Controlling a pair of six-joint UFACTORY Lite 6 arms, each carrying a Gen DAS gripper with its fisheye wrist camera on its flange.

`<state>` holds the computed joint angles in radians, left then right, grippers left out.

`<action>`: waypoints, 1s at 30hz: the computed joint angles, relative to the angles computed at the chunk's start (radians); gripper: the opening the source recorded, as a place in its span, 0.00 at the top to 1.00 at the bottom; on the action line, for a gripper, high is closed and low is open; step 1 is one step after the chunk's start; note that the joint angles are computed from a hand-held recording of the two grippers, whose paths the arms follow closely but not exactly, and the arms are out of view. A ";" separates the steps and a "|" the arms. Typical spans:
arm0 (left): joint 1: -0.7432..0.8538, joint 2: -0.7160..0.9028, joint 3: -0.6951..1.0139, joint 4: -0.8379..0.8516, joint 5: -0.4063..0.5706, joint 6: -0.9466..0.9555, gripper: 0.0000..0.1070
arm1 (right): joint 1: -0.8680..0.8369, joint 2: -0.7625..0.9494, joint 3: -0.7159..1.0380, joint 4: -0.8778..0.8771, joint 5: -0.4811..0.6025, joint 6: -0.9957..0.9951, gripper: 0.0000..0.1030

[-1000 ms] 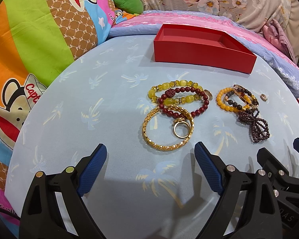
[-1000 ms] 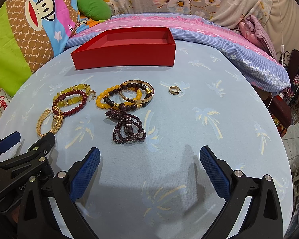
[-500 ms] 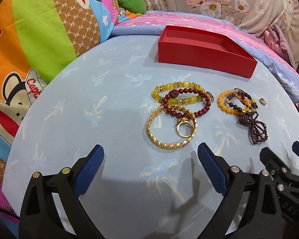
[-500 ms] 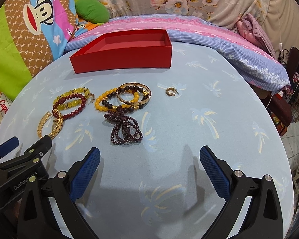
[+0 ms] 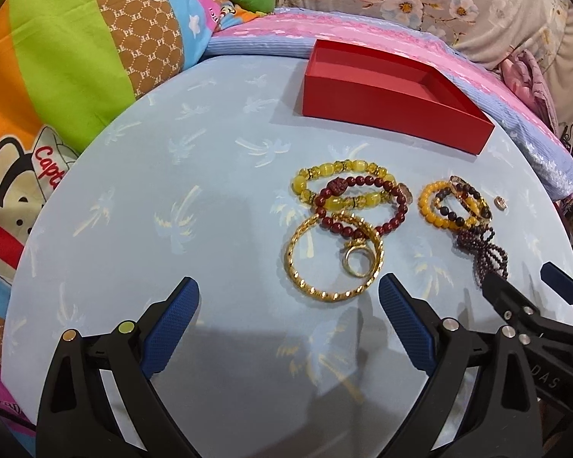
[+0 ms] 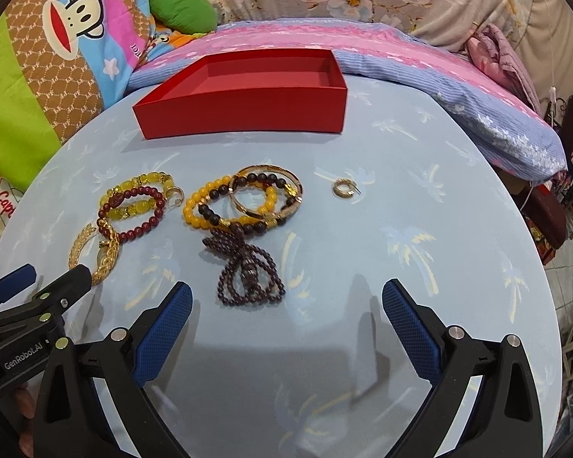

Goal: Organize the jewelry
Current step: 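Grasp the dark garnet bead bracelet with the right tool while the left tool grasps the gold cuff bangle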

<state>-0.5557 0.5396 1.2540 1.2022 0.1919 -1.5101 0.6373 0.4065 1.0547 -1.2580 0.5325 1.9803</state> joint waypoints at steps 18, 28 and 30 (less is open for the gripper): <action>0.010 0.160 0.215 -0.533 0.024 0.584 0.15 | -0.086 0.041 0.070 0.119 -0.171 -0.224 0.86; 0.029 0.140 0.193 -0.703 -0.034 0.786 0.48 | -0.094 0.006 0.050 0.162 -0.201 -0.268 0.90; 0.028 0.130 0.184 -0.767 -0.037 0.854 0.48 | -0.094 0.000 0.045 0.162 -0.205 -0.263 0.90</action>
<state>-0.5280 0.6696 1.4380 0.4357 0.1544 -0.6562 0.5435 0.4069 1.0998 -1.0959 0.3280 1.7174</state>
